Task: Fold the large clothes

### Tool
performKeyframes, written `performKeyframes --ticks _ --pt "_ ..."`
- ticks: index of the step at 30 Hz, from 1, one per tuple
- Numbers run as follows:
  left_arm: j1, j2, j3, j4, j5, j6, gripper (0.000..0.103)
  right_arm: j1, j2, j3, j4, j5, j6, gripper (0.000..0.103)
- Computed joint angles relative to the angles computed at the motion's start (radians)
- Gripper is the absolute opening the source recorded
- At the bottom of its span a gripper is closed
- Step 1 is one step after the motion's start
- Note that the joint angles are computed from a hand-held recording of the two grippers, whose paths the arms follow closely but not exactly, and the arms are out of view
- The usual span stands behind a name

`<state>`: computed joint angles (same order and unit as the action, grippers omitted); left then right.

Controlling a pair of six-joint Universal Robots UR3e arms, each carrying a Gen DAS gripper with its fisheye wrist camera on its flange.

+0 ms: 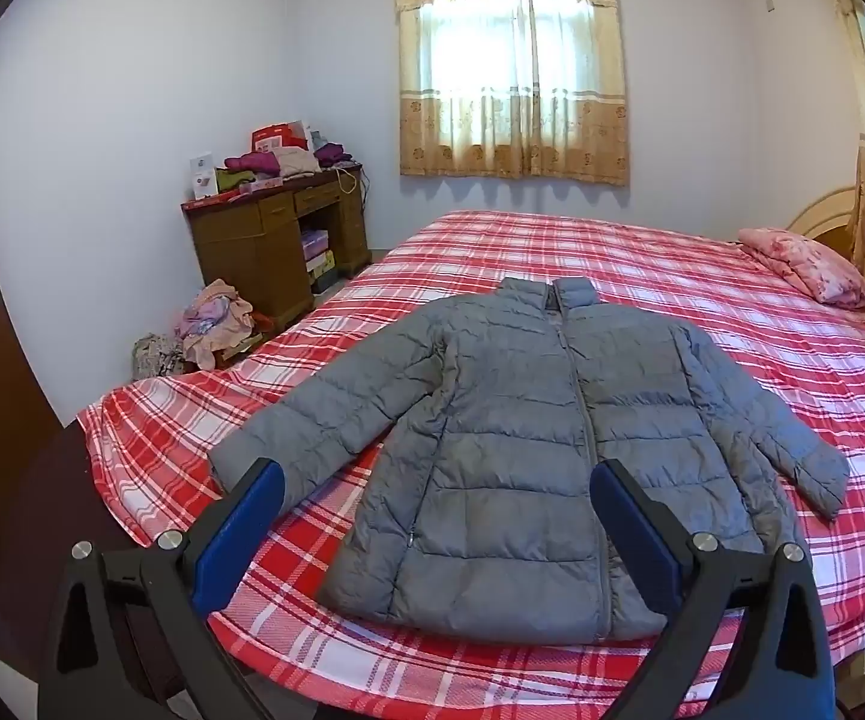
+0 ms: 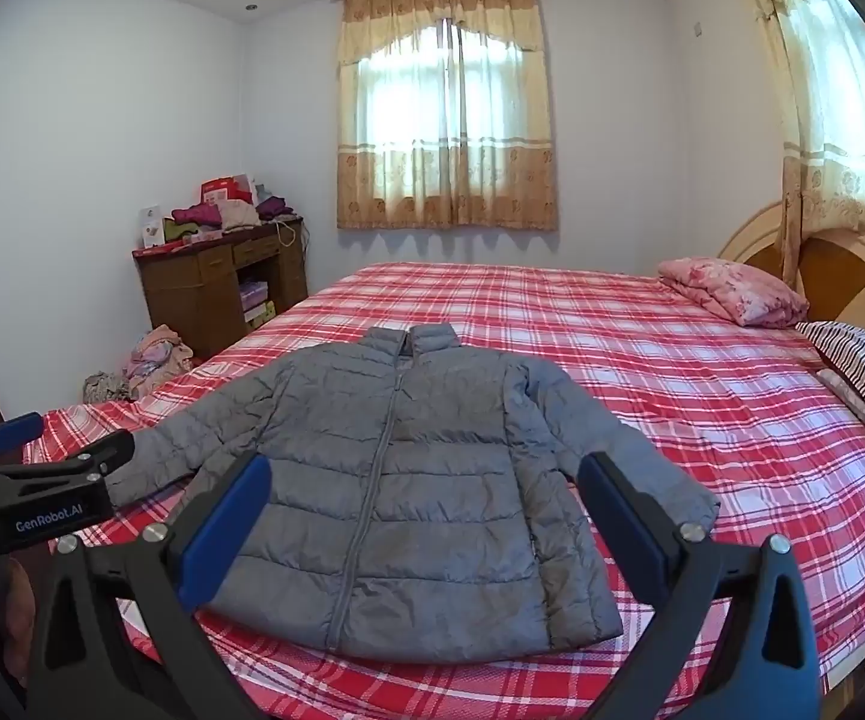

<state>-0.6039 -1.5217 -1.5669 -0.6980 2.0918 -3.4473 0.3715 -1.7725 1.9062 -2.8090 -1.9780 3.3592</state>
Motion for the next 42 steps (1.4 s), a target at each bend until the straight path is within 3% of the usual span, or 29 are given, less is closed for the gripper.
performKeyframes --ticks 42 --pt "0.01 -0.013 -0.007 0.007 -0.001 0.009 0.102 -0.02 0.008 0.031 -0.034 0.024 0.02 0.103"
